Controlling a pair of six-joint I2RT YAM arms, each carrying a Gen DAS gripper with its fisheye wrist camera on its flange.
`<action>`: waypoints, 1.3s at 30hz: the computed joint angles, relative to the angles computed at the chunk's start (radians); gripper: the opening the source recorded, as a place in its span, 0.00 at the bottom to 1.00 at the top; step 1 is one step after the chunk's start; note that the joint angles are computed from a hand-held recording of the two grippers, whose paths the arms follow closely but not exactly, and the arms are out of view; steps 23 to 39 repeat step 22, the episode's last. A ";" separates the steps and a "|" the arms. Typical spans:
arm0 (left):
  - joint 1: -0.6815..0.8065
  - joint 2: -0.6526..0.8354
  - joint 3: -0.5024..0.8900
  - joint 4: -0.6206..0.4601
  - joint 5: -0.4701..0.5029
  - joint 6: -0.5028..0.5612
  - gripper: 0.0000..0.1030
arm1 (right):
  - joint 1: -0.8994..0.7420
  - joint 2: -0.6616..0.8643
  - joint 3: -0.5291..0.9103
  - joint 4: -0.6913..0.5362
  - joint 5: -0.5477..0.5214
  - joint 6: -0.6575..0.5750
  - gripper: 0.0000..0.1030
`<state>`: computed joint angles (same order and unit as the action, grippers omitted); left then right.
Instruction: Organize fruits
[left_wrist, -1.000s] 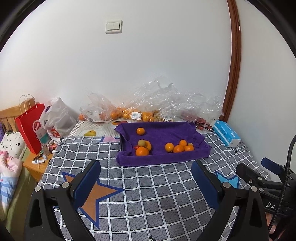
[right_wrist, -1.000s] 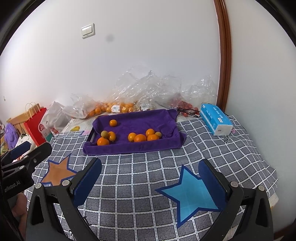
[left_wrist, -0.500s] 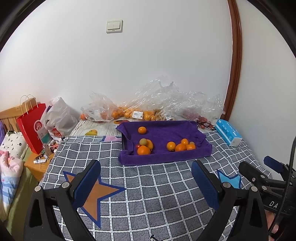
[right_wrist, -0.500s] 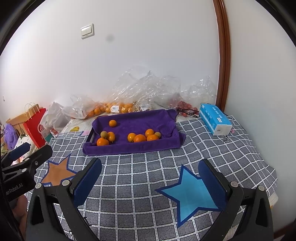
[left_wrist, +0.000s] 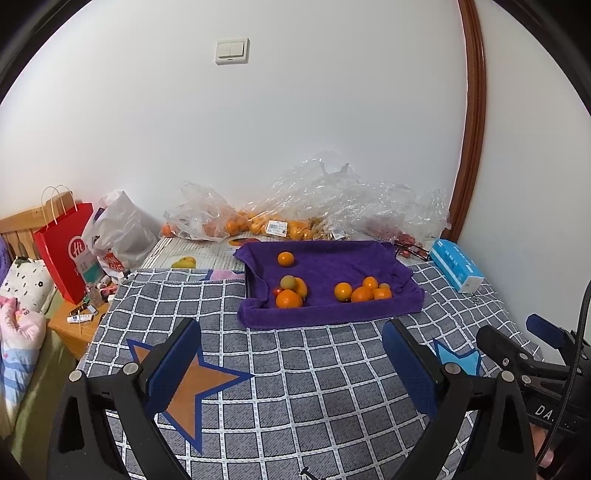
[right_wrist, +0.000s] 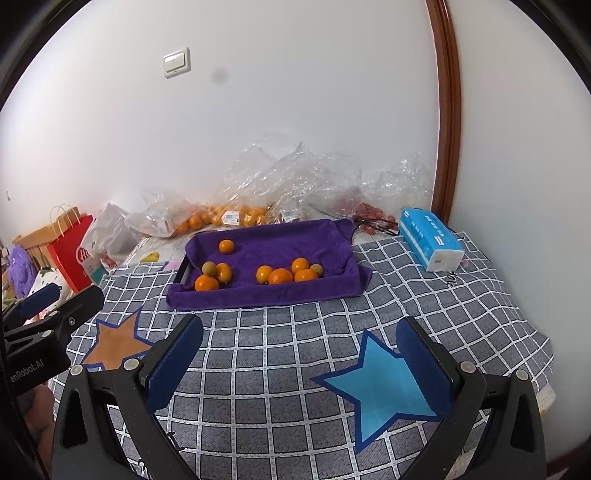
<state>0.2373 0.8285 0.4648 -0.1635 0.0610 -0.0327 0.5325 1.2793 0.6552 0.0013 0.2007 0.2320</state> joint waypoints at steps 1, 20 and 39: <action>0.000 0.003 0.000 0.002 -0.001 -0.001 0.96 | 0.000 -0.001 0.000 -0.001 0.000 -0.001 1.00; 0.022 0.013 0.001 0.003 0.019 0.004 0.96 | 0.029 0.007 0.005 0.011 0.026 -0.006 1.00; 0.022 0.015 -0.002 0.007 0.015 0.009 0.96 | 0.030 0.013 0.008 0.013 0.024 -0.004 1.00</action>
